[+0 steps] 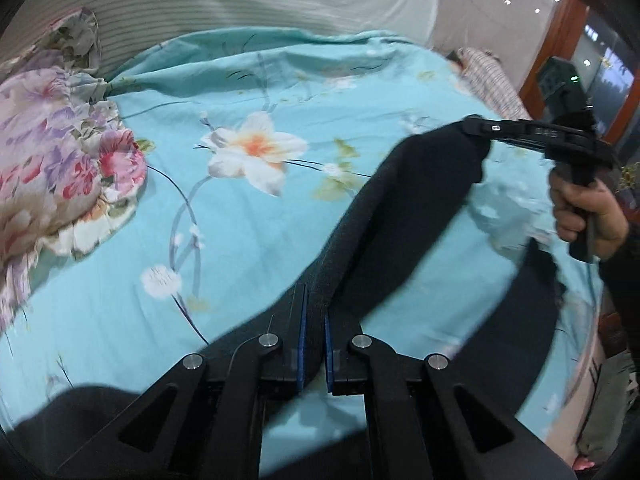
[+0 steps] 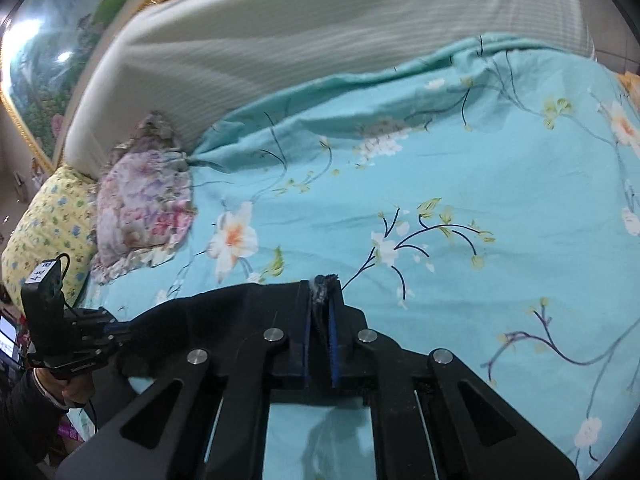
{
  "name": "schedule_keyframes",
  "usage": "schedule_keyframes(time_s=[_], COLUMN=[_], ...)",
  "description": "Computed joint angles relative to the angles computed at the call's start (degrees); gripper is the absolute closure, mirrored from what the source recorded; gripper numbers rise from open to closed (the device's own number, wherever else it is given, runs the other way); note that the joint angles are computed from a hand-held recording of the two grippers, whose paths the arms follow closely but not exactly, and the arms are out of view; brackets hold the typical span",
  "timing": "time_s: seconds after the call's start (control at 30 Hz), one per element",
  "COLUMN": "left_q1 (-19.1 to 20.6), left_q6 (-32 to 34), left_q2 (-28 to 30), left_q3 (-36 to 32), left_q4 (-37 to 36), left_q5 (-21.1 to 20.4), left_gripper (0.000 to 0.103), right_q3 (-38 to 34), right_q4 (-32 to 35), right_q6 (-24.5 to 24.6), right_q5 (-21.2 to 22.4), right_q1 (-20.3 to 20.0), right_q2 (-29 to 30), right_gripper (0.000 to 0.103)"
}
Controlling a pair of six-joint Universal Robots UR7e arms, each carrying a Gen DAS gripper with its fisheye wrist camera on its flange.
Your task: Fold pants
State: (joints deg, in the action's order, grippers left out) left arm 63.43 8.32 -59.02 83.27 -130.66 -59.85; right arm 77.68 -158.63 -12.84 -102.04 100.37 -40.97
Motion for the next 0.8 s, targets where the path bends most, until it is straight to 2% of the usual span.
schedule_keyframes(time_s=[0.27, 0.53, 0.8], left_q1=[-3.63, -5.16, -6.93], left_q6=[-4.5, -8.48, -9.25], left_q2=[-6.66, -10.89, -14.9], left_q3=[12.19, 18.81, 25.11], left_q4=[-6.22, -7.83, -9.13], left_q5=[-3.01, -4.49, -5.34], left_gripper=[0.098, 0.098, 0.098], right_q3=[11.95, 22.15, 31.1], right_q4=[-5.49, -11.31, -16.26], right_q6=[-3.08, -5.26, -7.66], right_q5=[2.26, 4.36, 6.16], right_q1=[-0.31, -0.93, -1.36], right_q2=[-7.82, -13.36, -18.73], right_gripper=[0.095, 0.095, 0.096])
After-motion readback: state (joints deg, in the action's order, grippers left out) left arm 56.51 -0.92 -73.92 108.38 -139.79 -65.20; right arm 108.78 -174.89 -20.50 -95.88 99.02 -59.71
